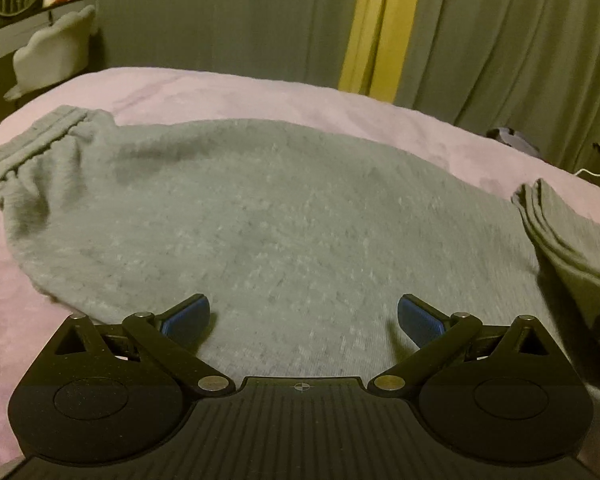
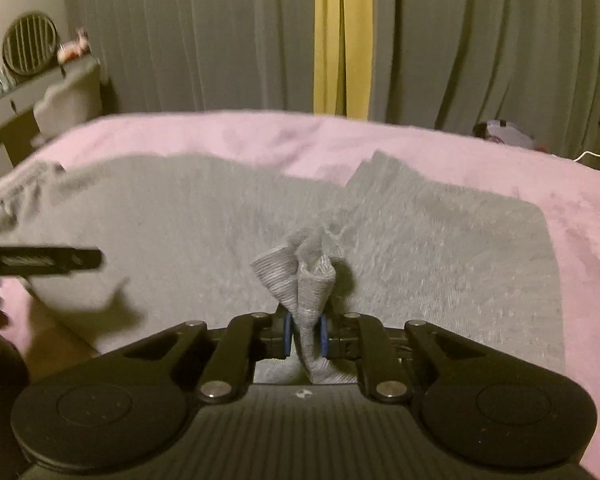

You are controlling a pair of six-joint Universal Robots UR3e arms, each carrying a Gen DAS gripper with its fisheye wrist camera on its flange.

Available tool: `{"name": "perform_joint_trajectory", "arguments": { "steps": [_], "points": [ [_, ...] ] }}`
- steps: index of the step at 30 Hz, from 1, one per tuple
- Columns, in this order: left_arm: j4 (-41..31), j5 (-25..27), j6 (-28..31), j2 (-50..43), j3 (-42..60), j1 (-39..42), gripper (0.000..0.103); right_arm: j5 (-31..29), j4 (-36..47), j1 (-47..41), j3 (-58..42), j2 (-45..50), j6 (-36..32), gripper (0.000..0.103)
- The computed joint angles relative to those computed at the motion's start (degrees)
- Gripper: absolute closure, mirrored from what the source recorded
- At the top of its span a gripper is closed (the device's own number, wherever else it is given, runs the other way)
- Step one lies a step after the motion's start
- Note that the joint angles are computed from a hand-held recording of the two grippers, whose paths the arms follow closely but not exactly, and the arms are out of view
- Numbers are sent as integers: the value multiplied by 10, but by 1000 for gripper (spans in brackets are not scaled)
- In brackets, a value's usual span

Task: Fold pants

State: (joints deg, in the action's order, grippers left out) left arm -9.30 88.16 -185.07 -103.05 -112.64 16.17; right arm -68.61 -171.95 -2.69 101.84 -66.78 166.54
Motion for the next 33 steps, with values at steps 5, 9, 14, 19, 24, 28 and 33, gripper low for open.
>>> {"name": "perform_joint_trajectory", "arguments": {
  "steps": [5, 9, 14, 19, 24, 28, 33],
  "points": [
    [6, -14, -22, 10, -13, 15, 0, 47, 17, -26, 59, -67, 9, 91],
    [-20, -11, -32, 2, 2, 15, 0, 3, 156, 0, 32, -61, -103, 82],
    [-43, 11, -11, -4, 20, -4, 0, 129, 250, -62, 18, -105, -71, 13],
    [-72, -24, -6, 10, 33, -10, 0, 312, 287, -198, 58, -155, -23, 4],
    [-171, -127, -27, -15, 111, -20, 0, 159, 360, -218, -28, -70, 126, 4],
    [-245, -158, -44, -86, 227, -53, 0, 186, 273, -234, 9, -76, 186, 4],
    [-387, -148, -38, -221, 451, -103, 0, 148, 185, -235, 51, -96, 195, 4]
  ]
}}
